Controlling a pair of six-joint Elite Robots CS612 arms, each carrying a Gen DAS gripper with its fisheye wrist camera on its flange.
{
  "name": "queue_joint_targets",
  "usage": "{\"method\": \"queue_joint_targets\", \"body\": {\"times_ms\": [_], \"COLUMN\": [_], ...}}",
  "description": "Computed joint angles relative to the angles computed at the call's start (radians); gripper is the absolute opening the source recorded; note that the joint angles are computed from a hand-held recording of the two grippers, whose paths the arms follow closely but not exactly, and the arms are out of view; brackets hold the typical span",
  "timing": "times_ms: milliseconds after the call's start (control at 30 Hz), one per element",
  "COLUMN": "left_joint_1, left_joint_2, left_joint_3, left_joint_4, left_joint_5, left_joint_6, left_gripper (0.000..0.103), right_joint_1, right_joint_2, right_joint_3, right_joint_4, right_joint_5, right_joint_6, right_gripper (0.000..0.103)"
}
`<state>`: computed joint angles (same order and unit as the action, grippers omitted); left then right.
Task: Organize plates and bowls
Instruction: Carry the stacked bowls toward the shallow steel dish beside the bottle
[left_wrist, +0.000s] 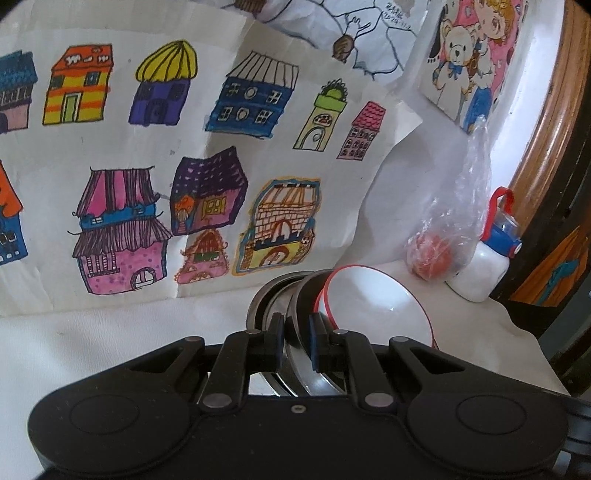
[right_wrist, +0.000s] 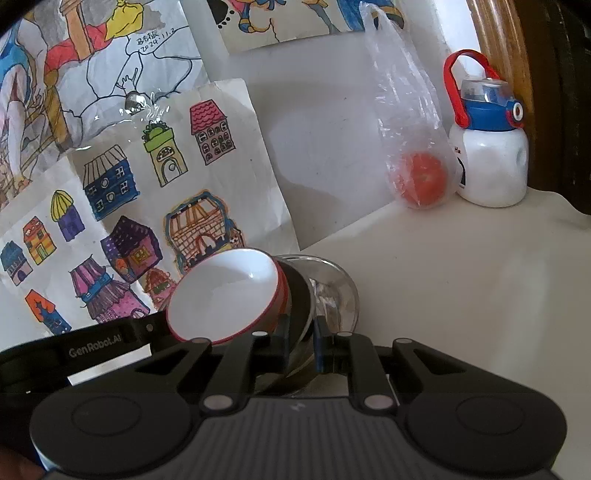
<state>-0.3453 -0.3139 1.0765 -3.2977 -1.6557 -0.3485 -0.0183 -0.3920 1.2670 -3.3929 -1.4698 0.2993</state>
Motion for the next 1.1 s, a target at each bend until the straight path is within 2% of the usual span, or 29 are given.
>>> {"method": "queue_joint_targets", "body": {"times_ms": [100, 500, 867, 1100], "left_joint_1": [0.001, 0.000, -0.001, 0.005], "left_joint_2": [0.007, 0.034, 0.051, 0.052], "left_joint_3": [-0.014, -0.064, -0.080, -0.081], "left_joint_4": [0.013, 0.059, 0.035, 0.029], "left_joint_5": [0.000, 0.010, 0.019, -0.003], "left_joint_6": [-0.010, -0.031, -0.063, -0.090], "left_gripper": [0.017, 0.014, 0.015, 0.016], "right_joint_1": [0.001, -0.001, -0.003, -0.006], "right_joint_2": [0.005, 0.025, 0.038, 0.040], "right_joint_3": [-0.013, -0.048, -0.059, -0.057], "right_joint_4": [0.006, -0.005, -0.030, -0.045], "right_joint_5": [-0.004, 0.003, 0.016, 0.025], "right_joint_6": [-0.009, -0.011, 0.007, 0.029], "right_gripper": [0.015, 0.013, 0.012, 0.012]}}
